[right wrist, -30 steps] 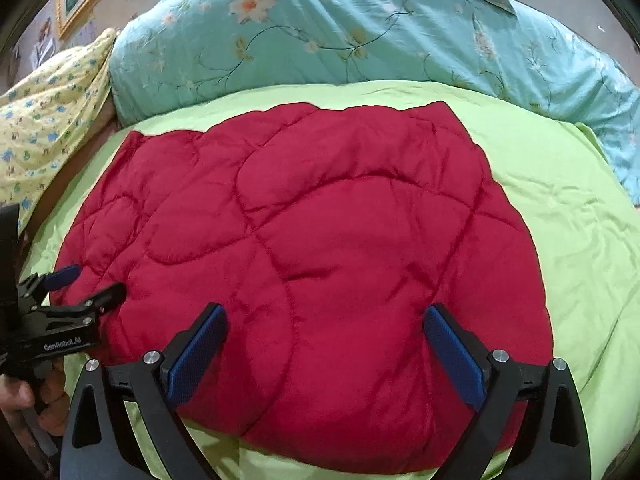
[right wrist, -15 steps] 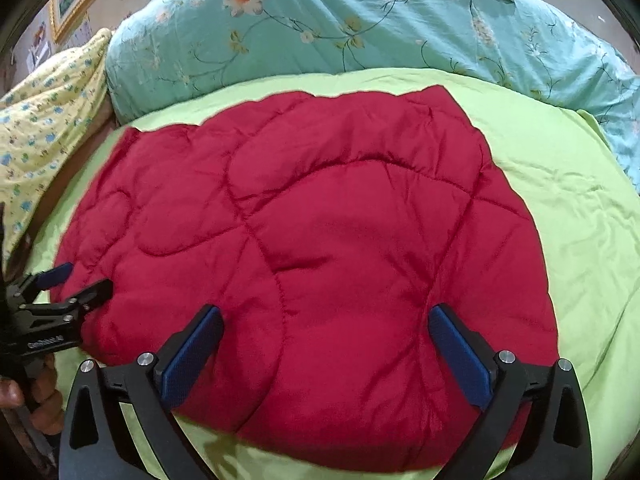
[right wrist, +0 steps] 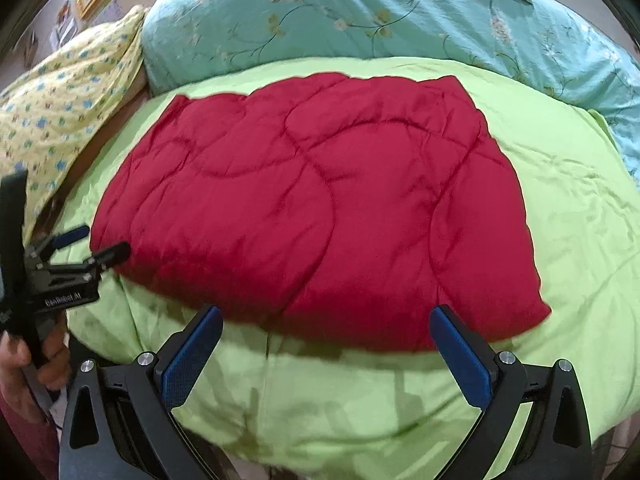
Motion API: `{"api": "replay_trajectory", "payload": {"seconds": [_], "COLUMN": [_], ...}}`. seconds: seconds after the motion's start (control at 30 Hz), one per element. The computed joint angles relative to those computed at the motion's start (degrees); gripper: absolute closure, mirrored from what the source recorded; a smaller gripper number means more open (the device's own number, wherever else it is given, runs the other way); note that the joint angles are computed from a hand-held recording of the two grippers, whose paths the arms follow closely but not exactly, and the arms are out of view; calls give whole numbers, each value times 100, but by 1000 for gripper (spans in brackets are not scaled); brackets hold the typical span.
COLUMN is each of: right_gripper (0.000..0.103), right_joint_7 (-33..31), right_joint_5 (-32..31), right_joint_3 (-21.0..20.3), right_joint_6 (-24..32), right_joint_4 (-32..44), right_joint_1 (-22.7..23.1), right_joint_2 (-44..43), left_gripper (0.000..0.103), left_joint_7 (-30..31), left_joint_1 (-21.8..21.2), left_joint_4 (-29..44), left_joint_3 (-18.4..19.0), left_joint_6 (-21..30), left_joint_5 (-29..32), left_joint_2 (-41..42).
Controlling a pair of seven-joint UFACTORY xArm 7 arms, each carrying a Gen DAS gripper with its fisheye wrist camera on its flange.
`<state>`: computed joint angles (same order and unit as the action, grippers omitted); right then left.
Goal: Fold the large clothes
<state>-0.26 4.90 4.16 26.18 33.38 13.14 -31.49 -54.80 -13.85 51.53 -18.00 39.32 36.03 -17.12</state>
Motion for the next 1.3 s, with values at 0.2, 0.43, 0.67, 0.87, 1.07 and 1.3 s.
{"api": "replay_trajectory", "payload": {"seconds": [0.2, 0.43, 0.67, 0.87, 1.07, 1.3], "right_gripper": [0, 0, 0, 0, 0, 0], "right_joint_7": [321, 816, 1211, 1406, 1581, 1733], "right_joint_5": [-412, -1022, -1469, -1753, -1982, -2239], "right_joint_3": [334, 664, 877, 978, 1035, 1064], "right_joint_6": [370, 651, 765, 722, 665, 569], "right_joint_4": [-258, -347, -274, -137, 30, 274], "right_joint_1": [-233, -502, -637, -709, -769, -799], "right_joint_2": [-584, -1077, -1124, -929, -626, -198], "left_gripper": [0, 0, 0, 0, 0, 0], "left_joint_7": [8, -81, -121, -115, -187, -251], "left_joint_1": [-12, 39, 89, 64, 4, -82], "left_joint_4": [-272, -309, -166, -17, 124, 301], "left_joint_3": [-218, -376, -422, -374, -327, -223], "left_joint_6": [404, 734, 845, 784, 801, 835], "left_joint_5": [147, 172, 239, 222, 336, 490], "left_joint_2": [-500, -738, -692, -466, -263, -22]}}
